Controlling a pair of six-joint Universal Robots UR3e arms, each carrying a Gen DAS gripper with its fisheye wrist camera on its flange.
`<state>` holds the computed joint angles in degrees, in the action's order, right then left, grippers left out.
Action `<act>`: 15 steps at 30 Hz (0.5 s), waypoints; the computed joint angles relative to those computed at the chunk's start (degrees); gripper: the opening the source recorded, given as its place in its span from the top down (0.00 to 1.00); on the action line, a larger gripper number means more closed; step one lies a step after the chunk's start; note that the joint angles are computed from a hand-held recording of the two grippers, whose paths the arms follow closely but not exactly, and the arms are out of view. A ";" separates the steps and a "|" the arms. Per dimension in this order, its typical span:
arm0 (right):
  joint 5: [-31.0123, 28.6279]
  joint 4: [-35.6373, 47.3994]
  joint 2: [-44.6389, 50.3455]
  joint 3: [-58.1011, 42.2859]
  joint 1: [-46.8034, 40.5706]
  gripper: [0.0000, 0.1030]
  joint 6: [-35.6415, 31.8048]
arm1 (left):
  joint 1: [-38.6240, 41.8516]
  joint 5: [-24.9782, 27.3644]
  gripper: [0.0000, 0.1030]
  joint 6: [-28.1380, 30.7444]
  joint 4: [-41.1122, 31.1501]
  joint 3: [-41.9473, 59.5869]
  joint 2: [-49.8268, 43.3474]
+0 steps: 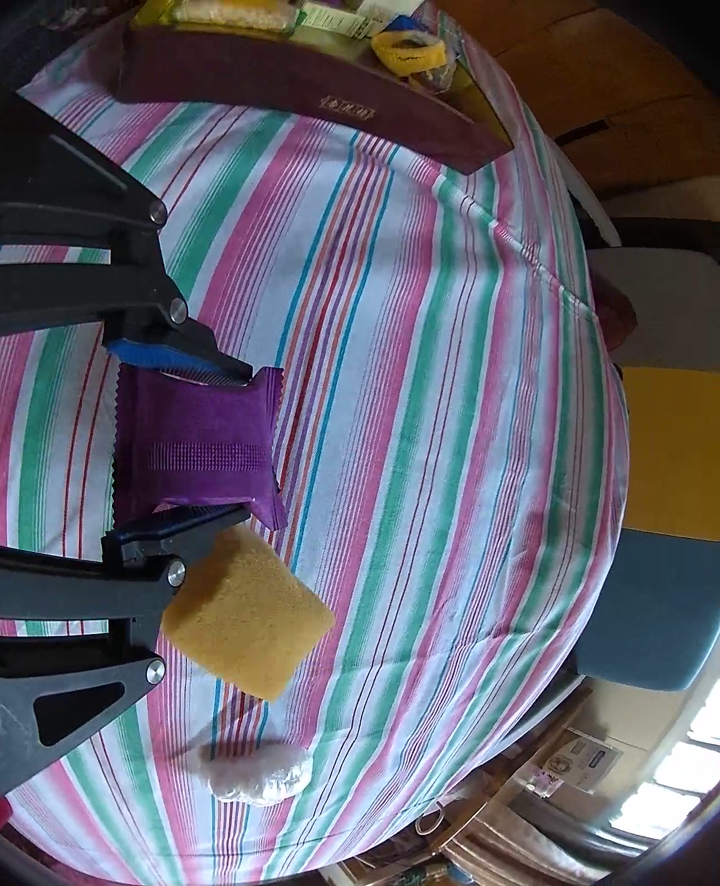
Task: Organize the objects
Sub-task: 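Carry the purple packet into the gold tray and open the right gripper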
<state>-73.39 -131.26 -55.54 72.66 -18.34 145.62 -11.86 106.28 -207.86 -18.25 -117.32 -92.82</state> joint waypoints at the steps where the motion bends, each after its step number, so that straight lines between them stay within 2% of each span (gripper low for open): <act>1: 1.44 0.60 -1.07 0.26 0.12 0.59 0.34 | 0.14 -0.20 0.50 -0.11 0.16 -0.19 0.09; 8: 11.14 7.73 -8.13 -0.63 6.32 0.59 -0.31 | 1.77 -1.87 0.50 -0.40 1.29 -2.77 2.08; 11: 12.85 12.02 -8.23 -3.95 12.01 0.58 -1.05 | 3.49 -3.06 0.50 -0.16 2.46 -5.36 4.42; 15: 12.71 15.89 -3.66 -11.08 20.88 0.58 -0.74 | 5.98 -3.42 0.50 -0.32 2.25 -8.79 8.21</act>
